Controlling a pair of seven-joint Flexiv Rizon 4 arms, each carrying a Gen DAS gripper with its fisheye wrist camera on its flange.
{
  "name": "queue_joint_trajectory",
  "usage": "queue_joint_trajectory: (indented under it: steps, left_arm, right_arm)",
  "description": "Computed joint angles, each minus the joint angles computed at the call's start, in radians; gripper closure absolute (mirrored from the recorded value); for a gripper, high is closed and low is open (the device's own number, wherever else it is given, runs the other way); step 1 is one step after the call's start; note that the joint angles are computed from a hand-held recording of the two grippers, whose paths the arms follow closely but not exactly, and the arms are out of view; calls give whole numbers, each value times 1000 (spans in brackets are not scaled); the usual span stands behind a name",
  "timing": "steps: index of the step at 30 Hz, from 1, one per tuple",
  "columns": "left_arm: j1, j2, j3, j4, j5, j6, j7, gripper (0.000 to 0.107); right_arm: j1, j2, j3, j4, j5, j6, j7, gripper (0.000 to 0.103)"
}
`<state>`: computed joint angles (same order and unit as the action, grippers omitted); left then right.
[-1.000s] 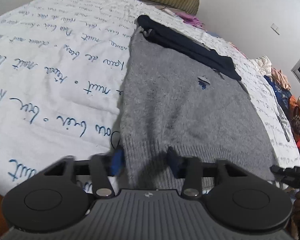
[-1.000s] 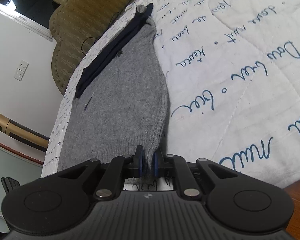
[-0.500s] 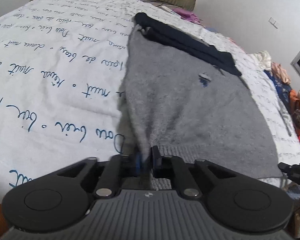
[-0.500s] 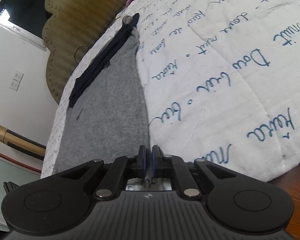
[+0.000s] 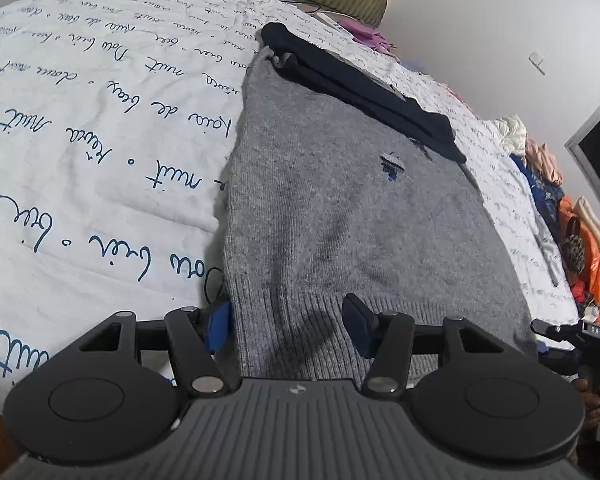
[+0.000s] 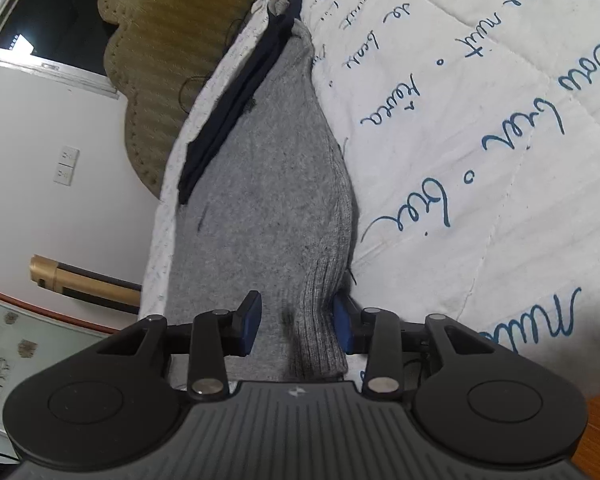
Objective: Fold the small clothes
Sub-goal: 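Pinch the grey sweater hem with both grippers and lift it, then carry the hem up over the sleeves toward the collar with both grippers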
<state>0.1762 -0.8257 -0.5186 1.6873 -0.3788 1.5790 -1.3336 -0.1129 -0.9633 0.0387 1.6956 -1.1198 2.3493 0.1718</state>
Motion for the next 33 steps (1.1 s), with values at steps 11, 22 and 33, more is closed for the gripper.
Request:
queue_joint_trajectory:
  steps: [11, 22, 33]
  left_arm:
    - [-23, -20, 22, -53, -10, -28, -11, 48]
    - [10, -13, -21, -9, -5, -9, 10, 56]
    - [-87, 28, 132, -49, -31, -91, -12, 102]
  right_arm:
    - [-52, 2, 75, -2, 24, -95, -66, 65]
    - [-17, -46, 18, -19, -4, 81, 24, 68]
    - [22, -41, -20, -5, 82, 120, -24, 99]
